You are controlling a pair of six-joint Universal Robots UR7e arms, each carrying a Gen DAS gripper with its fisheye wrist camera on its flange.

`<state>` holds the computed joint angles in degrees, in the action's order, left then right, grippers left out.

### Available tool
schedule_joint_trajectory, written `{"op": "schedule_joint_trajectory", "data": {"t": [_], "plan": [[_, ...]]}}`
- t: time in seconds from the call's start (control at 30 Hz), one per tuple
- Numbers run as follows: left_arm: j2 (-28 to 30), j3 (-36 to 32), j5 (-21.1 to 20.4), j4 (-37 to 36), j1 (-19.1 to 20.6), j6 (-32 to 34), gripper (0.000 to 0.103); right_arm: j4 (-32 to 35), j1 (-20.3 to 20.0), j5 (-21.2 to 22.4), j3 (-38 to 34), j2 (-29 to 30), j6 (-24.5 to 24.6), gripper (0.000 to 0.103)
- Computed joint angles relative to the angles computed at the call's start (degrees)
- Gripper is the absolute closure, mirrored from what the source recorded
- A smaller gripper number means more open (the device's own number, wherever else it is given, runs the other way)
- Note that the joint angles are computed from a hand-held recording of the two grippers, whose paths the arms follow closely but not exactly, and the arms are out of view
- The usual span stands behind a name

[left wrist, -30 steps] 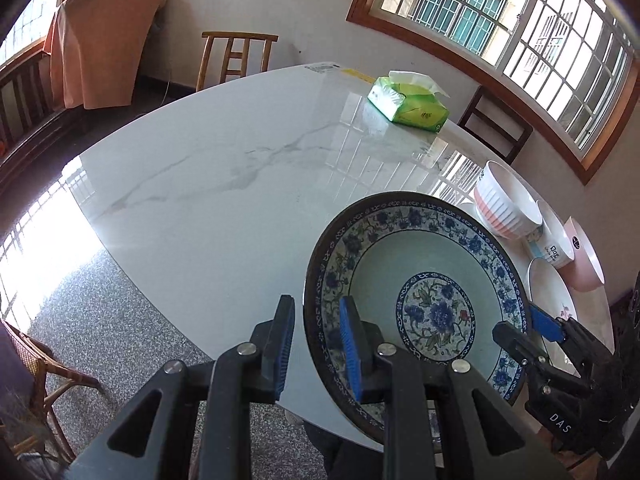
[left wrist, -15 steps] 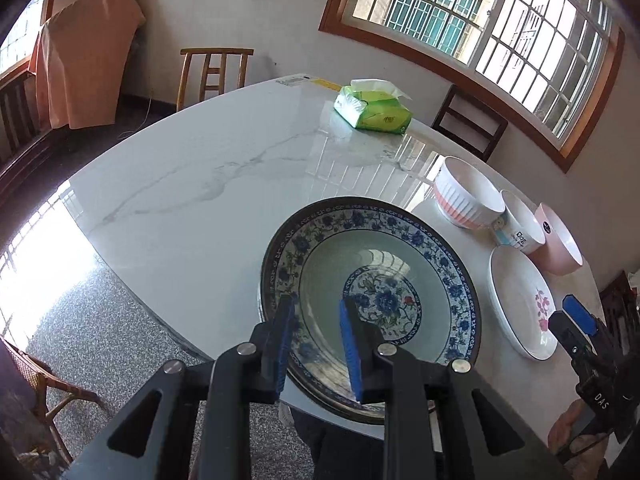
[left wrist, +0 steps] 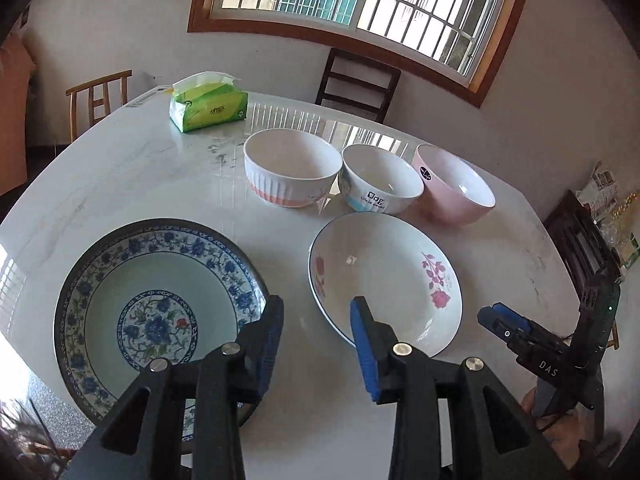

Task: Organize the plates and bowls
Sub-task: 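Grasp the rim of the white pink-flower plate with the left tool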

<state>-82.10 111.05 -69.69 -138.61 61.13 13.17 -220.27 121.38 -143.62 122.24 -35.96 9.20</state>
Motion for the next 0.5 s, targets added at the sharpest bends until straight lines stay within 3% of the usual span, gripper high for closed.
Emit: {"op": "schedule_joint_trajectory", "data": {"t": [0.07,0.23,0.5], "plan": [[2.92,-1.71,0.96,1.00,-0.58,-0.26,0.067,-1.17,-1.74,3.84,1.37,-0.80,2.13,0.035],[8.89,-6.23,1.27,3.18,-0.31,-2.97,0.067,-1.78,-4.62,9.12,1.13,-1.74,1.48,0.038],[13.17,-8.31,4.24,1.37,-0.06,-1.76,0.067,3.59,-7.18,13.27,-0.69,-2.79,2.21,0.043]]}}
